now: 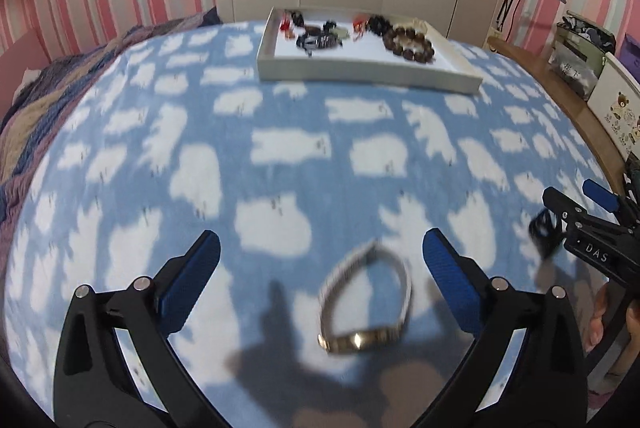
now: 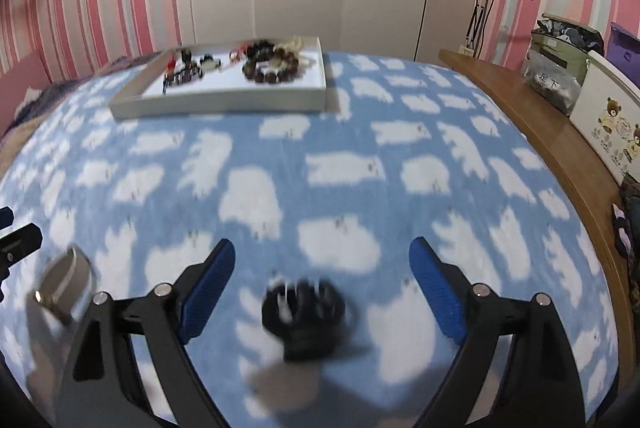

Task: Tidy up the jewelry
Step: 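Open both tools and lift them out of the tray over the blanket, then close the left tool on the white-band watch while the right tool grips the black claw clip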

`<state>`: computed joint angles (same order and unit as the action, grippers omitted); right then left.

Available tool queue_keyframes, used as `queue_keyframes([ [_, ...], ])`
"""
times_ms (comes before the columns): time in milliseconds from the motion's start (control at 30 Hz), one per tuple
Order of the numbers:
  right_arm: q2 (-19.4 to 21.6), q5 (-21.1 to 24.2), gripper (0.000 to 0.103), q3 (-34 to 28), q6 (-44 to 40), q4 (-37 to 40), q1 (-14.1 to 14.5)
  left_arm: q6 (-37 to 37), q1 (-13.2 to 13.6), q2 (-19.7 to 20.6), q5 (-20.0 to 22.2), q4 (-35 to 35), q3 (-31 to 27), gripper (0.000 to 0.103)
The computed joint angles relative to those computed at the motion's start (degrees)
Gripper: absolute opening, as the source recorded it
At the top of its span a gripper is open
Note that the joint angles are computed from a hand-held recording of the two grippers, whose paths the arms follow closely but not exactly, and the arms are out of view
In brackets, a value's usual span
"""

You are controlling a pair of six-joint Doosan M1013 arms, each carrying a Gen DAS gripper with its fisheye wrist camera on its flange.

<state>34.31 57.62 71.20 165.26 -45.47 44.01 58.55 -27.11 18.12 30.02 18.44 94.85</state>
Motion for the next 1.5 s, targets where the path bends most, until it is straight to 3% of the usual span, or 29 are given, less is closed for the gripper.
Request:
queue_keyframes([
  [133,0.2,1.7,0.089,0.4,-0.2,-0.9,0.8,0.0,-0.6,-0.7,-1.3,0.0,2.0,0.1],
  [300,0.3,0.4,0.089,1.2,0.3,0.6,0.7,-1.2,-1.0,-0.8,-1.7,1.5,2.9,0.1],
  [800,1.1,1.7,0.089,1.1,0.0,3.0,0.3,5.9,-0.4,1.3,0.4,-6.3,2.1,0.1],
  [1100,1.3,2.4,0.087,0.8,0.0,2.7,0.4,4.9,-0.5,1.4,1.2,-5.6,2.2,0.088],
  [1300,1.4,2.0,0.074,0.7,-0.9,3.7,0.2,3.8,-0.9,1.3,1.4,-3.7,2.4,0.081],
  [1500,1.6,1.1,0.054,0.4,-2.4,4.1,0.2,5.3,-1.3,1.4,1.4,-4.1,2.2,0.066],
])
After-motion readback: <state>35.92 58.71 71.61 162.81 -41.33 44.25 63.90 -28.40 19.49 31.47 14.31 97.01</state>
